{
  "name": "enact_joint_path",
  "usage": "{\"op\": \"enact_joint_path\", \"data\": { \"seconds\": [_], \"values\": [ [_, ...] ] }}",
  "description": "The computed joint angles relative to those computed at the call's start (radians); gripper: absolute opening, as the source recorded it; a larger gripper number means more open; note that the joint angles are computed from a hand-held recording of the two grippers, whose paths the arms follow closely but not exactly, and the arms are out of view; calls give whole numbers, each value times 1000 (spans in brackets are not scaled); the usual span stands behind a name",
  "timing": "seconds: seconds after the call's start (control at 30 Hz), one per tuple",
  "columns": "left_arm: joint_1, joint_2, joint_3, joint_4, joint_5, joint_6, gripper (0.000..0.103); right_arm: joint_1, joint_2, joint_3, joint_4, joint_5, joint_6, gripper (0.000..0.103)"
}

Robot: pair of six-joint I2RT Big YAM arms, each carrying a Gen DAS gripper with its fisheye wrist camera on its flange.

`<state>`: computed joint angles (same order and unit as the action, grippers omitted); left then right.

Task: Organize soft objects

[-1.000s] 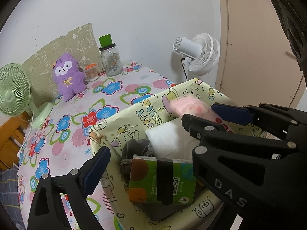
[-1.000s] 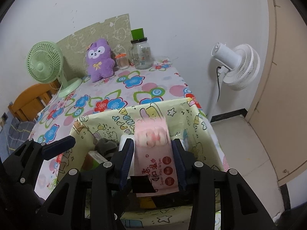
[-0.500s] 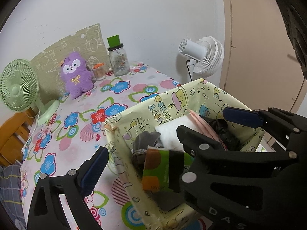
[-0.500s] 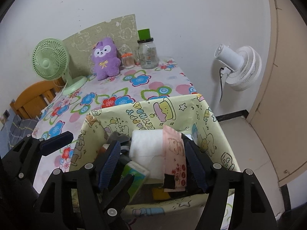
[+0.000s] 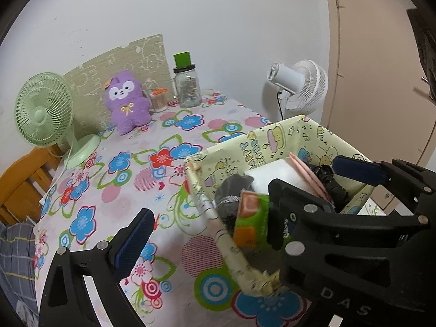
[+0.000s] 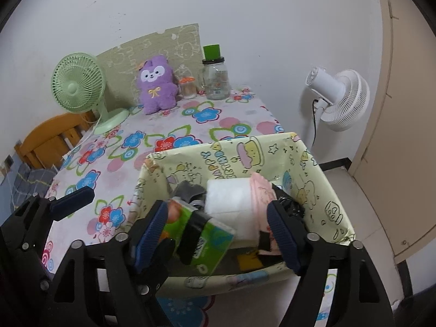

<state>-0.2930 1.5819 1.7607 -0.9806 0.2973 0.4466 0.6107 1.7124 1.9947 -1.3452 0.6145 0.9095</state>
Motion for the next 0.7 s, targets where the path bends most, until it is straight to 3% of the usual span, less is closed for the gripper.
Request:
{"op": "enact_joint_path", "data": {
  "seconds": [0.3,0.7],
  "values": [
    [56,-11,-10,7,22,-14,99,35,56,88,-27,18,-3,89],
    [143,-27,-20,25,47,-51,99,85,135,219,-72,49,-2,91]
  ]
}}
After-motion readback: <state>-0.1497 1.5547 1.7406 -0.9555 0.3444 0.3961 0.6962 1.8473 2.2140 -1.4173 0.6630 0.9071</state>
